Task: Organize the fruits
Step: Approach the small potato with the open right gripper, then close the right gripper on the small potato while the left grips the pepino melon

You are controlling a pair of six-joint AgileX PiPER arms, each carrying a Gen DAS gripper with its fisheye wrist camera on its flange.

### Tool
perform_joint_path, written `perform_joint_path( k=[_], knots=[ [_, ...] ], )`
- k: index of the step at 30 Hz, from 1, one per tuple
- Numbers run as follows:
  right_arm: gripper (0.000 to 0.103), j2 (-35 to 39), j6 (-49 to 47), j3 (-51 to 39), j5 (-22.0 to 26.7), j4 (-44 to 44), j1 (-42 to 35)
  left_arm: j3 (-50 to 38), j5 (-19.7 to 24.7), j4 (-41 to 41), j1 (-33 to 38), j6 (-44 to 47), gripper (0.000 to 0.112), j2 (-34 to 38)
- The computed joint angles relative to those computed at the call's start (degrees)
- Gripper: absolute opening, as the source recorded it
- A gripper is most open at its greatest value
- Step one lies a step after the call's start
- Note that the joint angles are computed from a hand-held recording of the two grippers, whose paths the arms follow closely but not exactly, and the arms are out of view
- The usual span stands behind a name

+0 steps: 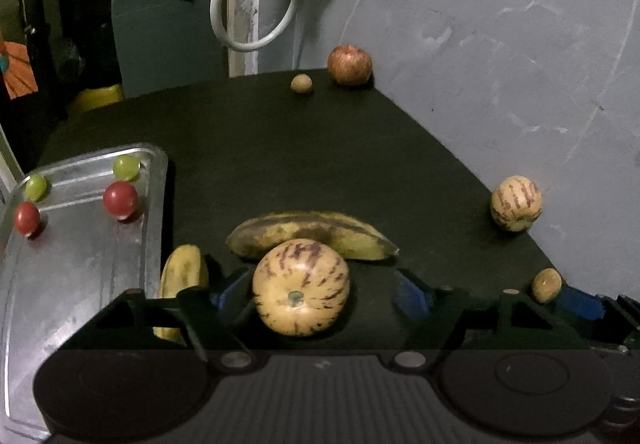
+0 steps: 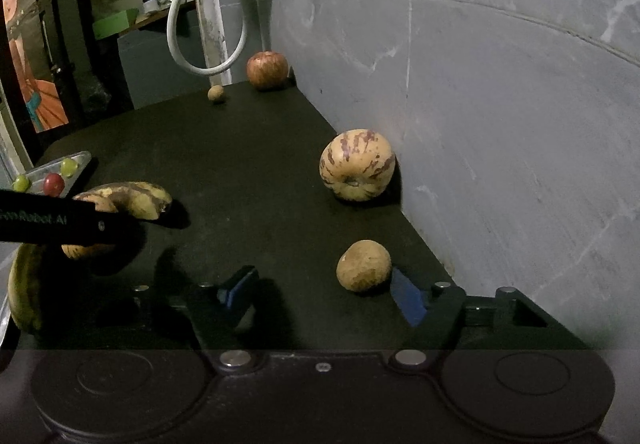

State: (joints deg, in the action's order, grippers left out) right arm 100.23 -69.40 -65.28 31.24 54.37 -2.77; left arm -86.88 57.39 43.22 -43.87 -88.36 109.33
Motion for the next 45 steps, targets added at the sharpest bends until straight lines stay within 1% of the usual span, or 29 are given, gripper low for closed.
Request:
perform_joint_path(
  k=[4,8,14,17,22,24,26,29,36,40,43,45],
  knots=[
    [0.065,-0.09,-0.92,0.28,-0.32,1.1,-0.05,-0.08,0.0,-0.78,0.4,0.05,0.074,0.44],
    [0.062,-0.42,-1.78,0.92,-1.12,1.87,0.26,0.14,-0.18,-0.86,0.54,-0.54,0.07,0.59],
    [0.055,-0.06,-2.95,0.7,-0.95,2.89,-0.03,-0.5,0.37,-1.41,0.78,-0.17,0.068,1.45],
    [0.051,-0.05,-3.03,0.69,-1.32,2.83,0.08,-0.86,0.44,-2.3,1.12,0.44,0.064,1.86],
    [0.042,-0.32,-2.68,0.83,-1.44,2.36,0.15,-1.78,1.13,-2.07,0.97,0.93,0.064,2.5],
    [0.041,-0.56,-3.1,1.11,-1.33,2.49,0.14,-1.96,1.34,-1.82,0.78,0.97,0.063,2.64],
    [0.036,-0.67,-2.9,1.13,-1.28,2.17,0.1,-2.36,1.51,-1.64,0.69,1.43,0.062,2.81],
    [0.031,-0.58,-2.39,0.78,-1.2,1.41,0.07,-2.76,1.67,-1.56,0.65,2.91,0.057,3.02],
    [0.03,-0.68,-1.99,0.31,1.1,0.62,-0.59,-3.14,1.85,-1.91,0.54,4.0,0.057,3.14],
    [0.03,-1.2,-1.95,0.64,2.47,0.37,-0.83,-2.19,0.97,-2.36,0.15,4.0,0.056,2.43],
    [0.03,-1.52,-1.72,0.61,4.29,0.13,-1.42,-1.11,0.12,-2.69,-0.25,3.48,0.056,1.66],
    [0.03,-1.6,-1.81,0.46,6.34,0.32,-2.16,-0.34,-0.21,-2.92,-0.63,3.05,0.056,1.04]
  ],
)
